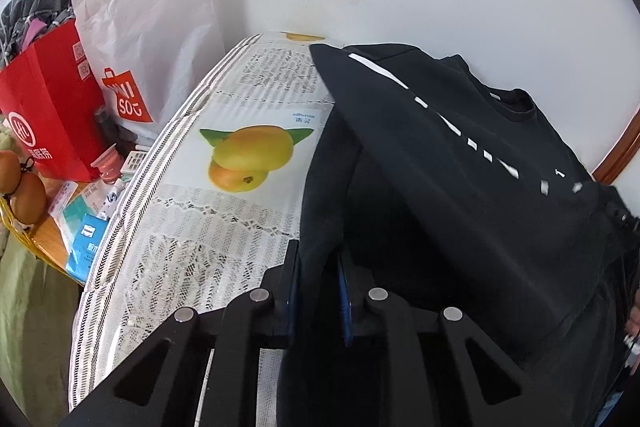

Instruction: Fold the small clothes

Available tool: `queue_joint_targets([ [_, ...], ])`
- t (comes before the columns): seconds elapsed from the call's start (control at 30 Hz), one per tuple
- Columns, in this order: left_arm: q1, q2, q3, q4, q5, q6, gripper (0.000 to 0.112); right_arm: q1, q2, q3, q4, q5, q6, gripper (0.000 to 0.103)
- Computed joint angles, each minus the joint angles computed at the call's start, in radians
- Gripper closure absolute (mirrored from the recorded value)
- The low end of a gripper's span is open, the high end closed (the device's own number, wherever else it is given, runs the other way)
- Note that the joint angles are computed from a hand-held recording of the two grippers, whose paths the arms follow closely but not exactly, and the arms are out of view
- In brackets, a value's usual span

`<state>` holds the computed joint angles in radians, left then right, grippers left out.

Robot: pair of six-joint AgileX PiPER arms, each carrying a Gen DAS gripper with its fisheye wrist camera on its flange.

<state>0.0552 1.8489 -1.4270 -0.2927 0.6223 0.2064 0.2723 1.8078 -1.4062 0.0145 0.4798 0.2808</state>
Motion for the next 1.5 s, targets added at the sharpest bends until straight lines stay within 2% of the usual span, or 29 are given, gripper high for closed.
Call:
queue_joint_targets([
  [0.03, 0.006, 0.0, -0.001, -0.007, 0.003, 0.003, 0.097, -0.018, -0.012, -0.004, -0.02, -0.004, 0.027, 0.09],
  [0.13, 0.016, 0.005, -0.005, -0.031, 0.012, 0.015, 0.097, -0.055, -0.034, -0.03, -0.216, 0.018, 0.222, 0.091],
  [0.17, 0.014, 0.003, -0.003, -0.027, 0.009, 0.011, 0.097, -0.071, -0.027, -0.047, -0.231, 0.036, 0.233, 0.09],
  [0.27, 0.003, 0.003, -0.002, 0.0, 0.0, -0.012, 0.097, -0.123, 0.004, -0.076, -0.137, 0.07, 0.15, 0.09],
  [0.4, 0.012, 0.003, -0.007, -0.018, 0.015, -0.004, 0.097, -0.134, 0.037, -0.052, -0.12, 0.097, 0.13, 0.09],
  [0.5, 0.02, -0.001, -0.005, -0.034, 0.029, 0.012, 0.097, -0.142, 0.04, 0.001, -0.098, 0.09, 0.13, 0.09],
  [0.63, 0.019, -0.012, 0.005, -0.031, 0.037, 0.011, 0.096, -0.167, 0.01, 0.091, -0.039, 0.037, 0.089, 0.089],
  [0.73, 0.022, -0.025, 0.012, -0.025, 0.047, 0.002, 0.093, -0.164, -0.013, 0.116, -0.065, 0.031, 0.101, 0.087],
  [0.87, 0.025, -0.062, 0.037, -0.016, 0.055, 0.003, 0.083, -0.137, -0.037, 0.128, -0.169, 0.053, 0.17, 0.081],
  [1.03, 0.015, -0.109, 0.075, -0.003, 0.056, 0.01, 0.075, -0.1, -0.071, 0.174, -0.329, 0.108, 0.274, 0.081],
  [1.1, 0.009, -0.129, 0.096, -0.002, 0.049, 0.014, 0.062, -0.106, -0.12, 0.23, -0.332, 0.092, 0.274, 0.081],
  [1.23, -0.013, -0.165, 0.131, 0.022, 0.04, -0.003, 0.062, -0.127, -0.251, 0.345, -0.358, 0.064, 0.286, 0.075],
  [1.37, -0.036, -0.203, 0.168, 0.053, 0.035, -0.035, 0.058, -0.153, -0.357, 0.414, -0.359, 0.073, 0.275, 0.057],
  [1.5, -0.052, -0.249, 0.215, 0.113, 0.033, -0.071, 0.053, -0.171, -0.444, 0.489, -0.346, 0.071, 0.256, 0.048],
])
